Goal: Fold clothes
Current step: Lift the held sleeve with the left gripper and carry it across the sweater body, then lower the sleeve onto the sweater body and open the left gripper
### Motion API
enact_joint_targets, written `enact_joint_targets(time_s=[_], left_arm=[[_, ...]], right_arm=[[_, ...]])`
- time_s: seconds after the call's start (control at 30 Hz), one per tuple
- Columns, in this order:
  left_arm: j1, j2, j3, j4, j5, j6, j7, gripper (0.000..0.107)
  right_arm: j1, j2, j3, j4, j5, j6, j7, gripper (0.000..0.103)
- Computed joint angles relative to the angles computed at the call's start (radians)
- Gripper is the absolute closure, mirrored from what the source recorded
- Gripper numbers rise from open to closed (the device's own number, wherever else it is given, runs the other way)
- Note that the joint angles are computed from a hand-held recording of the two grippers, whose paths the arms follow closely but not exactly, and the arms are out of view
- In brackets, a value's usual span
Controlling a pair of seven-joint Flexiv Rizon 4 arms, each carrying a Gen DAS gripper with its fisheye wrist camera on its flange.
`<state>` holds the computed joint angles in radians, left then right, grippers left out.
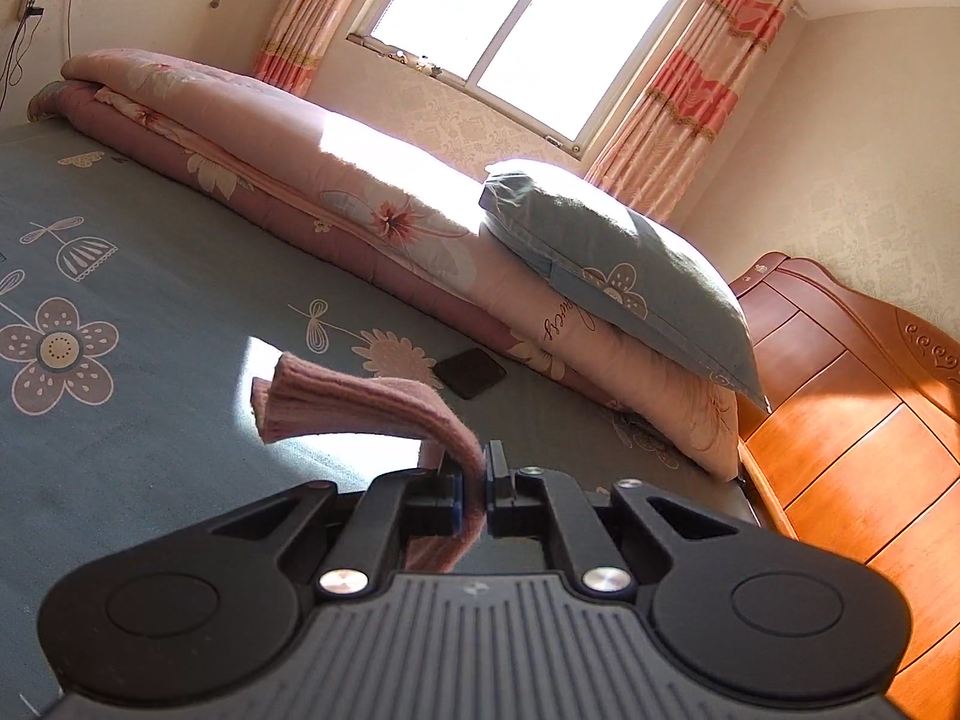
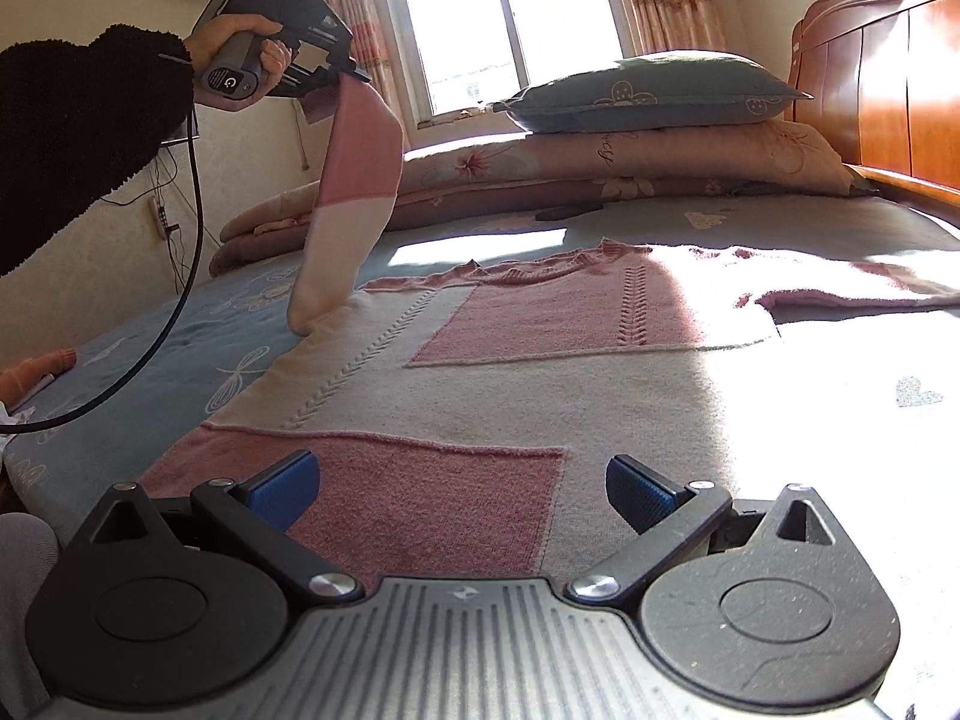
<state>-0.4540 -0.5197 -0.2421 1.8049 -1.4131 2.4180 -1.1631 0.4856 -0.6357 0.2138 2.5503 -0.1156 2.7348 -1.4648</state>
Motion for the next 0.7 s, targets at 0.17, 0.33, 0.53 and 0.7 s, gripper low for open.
enact_joint_targets(time_s=[0.17,0.33,0.53,0.7], left_arm=[[-0.004,-0.059,-0.03,-0.084,-0.032,-0.004,0.064,0.102],[-0.006,-0.127,-0.059,-0.162,-0.038,-0.011,0.106,0.102],[-0.007,-0.215,-0.095,-0.258,-0.046,-0.016,0.12,0.102],[-0.005,-0.301,-0.15,-0.371,-0.089,0.014,0.221,0.102]], right_arm=[[-0.016,-0.007,0.003,-0.008,-0.02,-0.026,0.035,0.0],[0.006,-0.007,-0.003,-0.011,0.0,-0.049,0.021,0.0],[0.04,-0.007,-0.009,-0.018,0.021,-0.082,-0.024,0.0],[0.088,-0.007,-0.017,-0.02,0.071,-0.091,-0.095,0.0]])
